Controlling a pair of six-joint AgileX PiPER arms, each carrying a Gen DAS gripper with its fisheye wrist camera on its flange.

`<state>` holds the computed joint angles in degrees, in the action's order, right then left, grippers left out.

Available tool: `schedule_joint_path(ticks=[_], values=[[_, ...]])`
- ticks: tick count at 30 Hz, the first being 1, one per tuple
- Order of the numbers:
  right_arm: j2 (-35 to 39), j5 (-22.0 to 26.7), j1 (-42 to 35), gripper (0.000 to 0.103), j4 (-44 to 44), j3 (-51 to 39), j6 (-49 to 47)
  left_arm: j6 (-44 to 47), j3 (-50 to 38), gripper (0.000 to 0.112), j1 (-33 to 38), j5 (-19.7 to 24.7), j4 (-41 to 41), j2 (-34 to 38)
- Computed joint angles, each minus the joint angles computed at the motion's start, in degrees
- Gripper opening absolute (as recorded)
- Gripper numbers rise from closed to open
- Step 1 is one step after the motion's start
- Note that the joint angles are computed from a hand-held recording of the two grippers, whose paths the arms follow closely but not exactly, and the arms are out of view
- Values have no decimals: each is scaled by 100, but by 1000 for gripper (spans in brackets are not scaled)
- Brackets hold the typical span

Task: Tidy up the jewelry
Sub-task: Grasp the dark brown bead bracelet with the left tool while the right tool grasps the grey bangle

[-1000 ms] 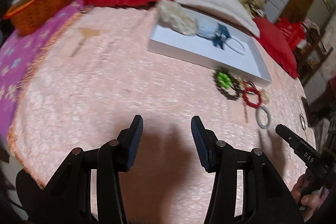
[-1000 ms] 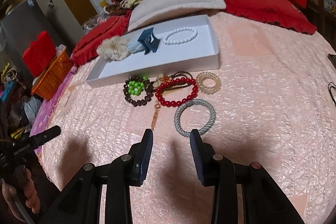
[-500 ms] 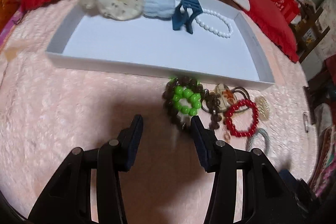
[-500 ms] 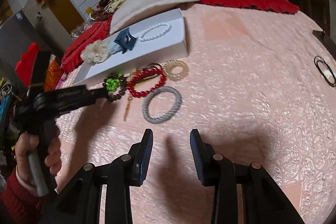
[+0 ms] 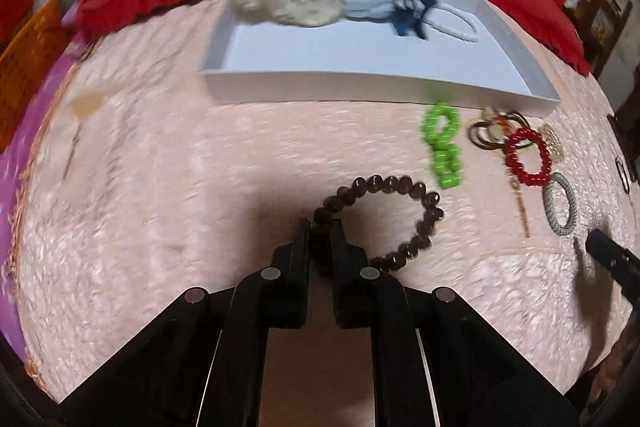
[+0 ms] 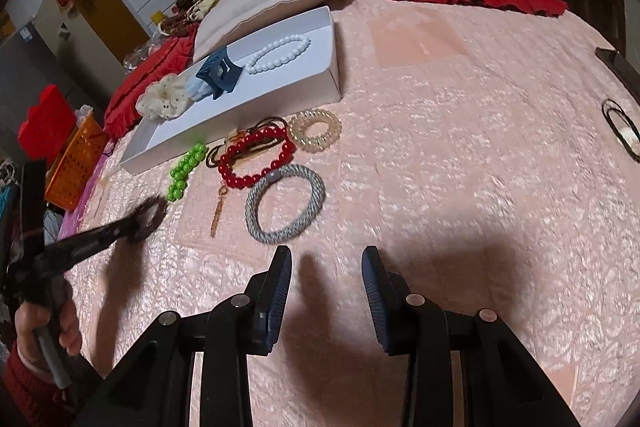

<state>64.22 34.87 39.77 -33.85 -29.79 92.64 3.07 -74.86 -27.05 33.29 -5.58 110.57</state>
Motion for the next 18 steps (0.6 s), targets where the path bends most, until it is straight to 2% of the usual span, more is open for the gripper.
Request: schedule_joint_path(ticks=[5, 9, 12, 15, 16, 18], values=[[451, -141, -377, 35, 41, -293, -486, 377, 117, 8, 230, -140, -428, -52], [862, -180, -575, 35, -11, -538, -783, 152, 80, 8, 96, -316, -163, 7], [1192, -33, -532, 35, -208, -795, -798, 87, 33, 8, 43, -389, -145, 68], [1519, 245, -331, 35, -472, -1050, -660, 269, -7, 7, 121, -269, -399, 64], [1598, 346, -233, 33, -555, -1109, -598, 373, -50, 7, 153, -189, -549, 80], [1721, 513, -68, 15, -645, -1211, -552, 744, -61, 7, 264, -37, -980, 26]])
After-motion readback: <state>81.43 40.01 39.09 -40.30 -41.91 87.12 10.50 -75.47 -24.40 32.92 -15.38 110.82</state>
